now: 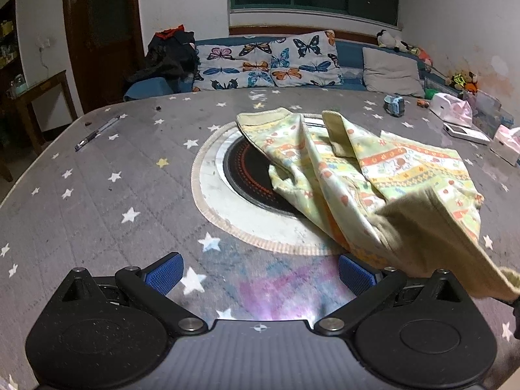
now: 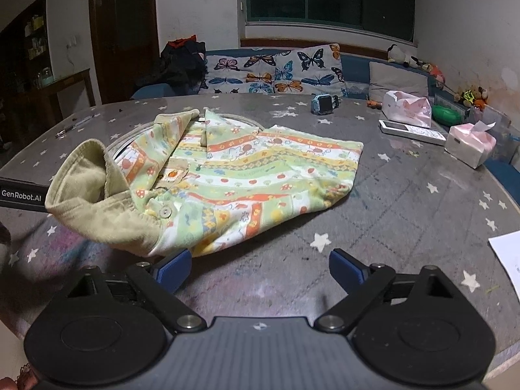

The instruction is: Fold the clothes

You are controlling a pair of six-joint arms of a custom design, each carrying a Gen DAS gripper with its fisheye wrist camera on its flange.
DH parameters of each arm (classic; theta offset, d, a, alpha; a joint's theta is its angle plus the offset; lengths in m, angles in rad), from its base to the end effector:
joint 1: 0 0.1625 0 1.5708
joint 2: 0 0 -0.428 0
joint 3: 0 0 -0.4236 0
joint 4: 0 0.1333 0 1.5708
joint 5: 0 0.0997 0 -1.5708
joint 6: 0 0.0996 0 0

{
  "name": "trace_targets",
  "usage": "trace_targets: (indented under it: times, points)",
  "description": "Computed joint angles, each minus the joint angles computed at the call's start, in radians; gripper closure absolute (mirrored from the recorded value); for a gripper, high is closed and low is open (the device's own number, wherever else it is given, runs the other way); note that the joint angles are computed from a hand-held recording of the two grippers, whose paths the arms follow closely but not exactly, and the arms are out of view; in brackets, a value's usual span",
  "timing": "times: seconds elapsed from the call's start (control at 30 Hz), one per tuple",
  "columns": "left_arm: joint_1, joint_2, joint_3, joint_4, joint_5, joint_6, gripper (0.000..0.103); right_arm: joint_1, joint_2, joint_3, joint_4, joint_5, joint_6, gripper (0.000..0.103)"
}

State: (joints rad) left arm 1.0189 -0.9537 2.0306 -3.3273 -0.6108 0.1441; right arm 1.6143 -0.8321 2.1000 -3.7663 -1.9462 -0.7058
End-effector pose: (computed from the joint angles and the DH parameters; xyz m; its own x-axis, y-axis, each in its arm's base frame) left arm -0.1116 -0.5912 0.1568 -0.6919 -0.0412 -0.7208 0.5125 0.6753 -0.5305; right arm 0.1205 -0.5438 0.0988 -0.7002 -0.1964 0.6864 -0.6310 0.6199 -0.4664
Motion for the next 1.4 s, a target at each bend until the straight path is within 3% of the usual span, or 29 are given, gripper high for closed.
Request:
trace_targets:
  times: [0.27, 0.43, 0.6, 0.77, 1.03, 1.13, 1.23, 1.3, 1.37, 1.4]
  points:
    - [0.012, 0.015, -0.062, -0.064, 0.011, 0.075, 0.000, 0.004, -0.017, -0.043, 0.047, 0.008, -0.031, 0.015]
    - [0.026, 0.023, -0.126, -0.059, -0.057, 0.115, 0.001, 0.009, -0.017, -0.107, 0.127, 0.030, -0.048, 0.018]
    - [0.046, 0.055, -0.209, 0.005, -0.139, 0.140, 0.011, 0.017, 0.032, -0.214, 0.226, 0.040, -0.064, 0.026]
    - [0.073, 0.112, -0.324, 0.102, -0.196, 0.174, 0.012, 0.022, 0.087, -0.338, 0.334, 0.070, -0.075, 0.031]
    - [0.112, 0.223, -0.512, 0.273, -0.201, 0.214, 0.012, 0.024, 0.208, -0.562, 0.479, 0.093, -0.112, 0.033]
    - [0.125, 0.250, -0.558, 0.330, -0.192, 0.212, 0.026, 0.024, 0.259, -0.646, 0.539, 0.082, -0.124, 0.036]
    - [0.142, 0.261, -0.591, 0.413, -0.197, 0.172, 0.052, 0.019, 0.289, -0.692, 0.586, 0.067, -0.109, 0.043]
    - [0.150, 0.253, -0.588, 0.433, -0.211, 0.149, 0.083, 0.013, 0.304, -0.717, 0.618, 0.061, -0.096, 0.054]
    - [0.156, 0.239, -0.574, 0.437, -0.230, 0.133, 0.094, 0.006, 0.294, -0.710, 0.639, 0.077, -0.072, 0.073]
    - [0.158, 0.232, -0.564, 0.431, -0.237, 0.130, 0.097, 0.002, 0.287, -0.702, 0.639, 0.084, -0.064, 0.078]
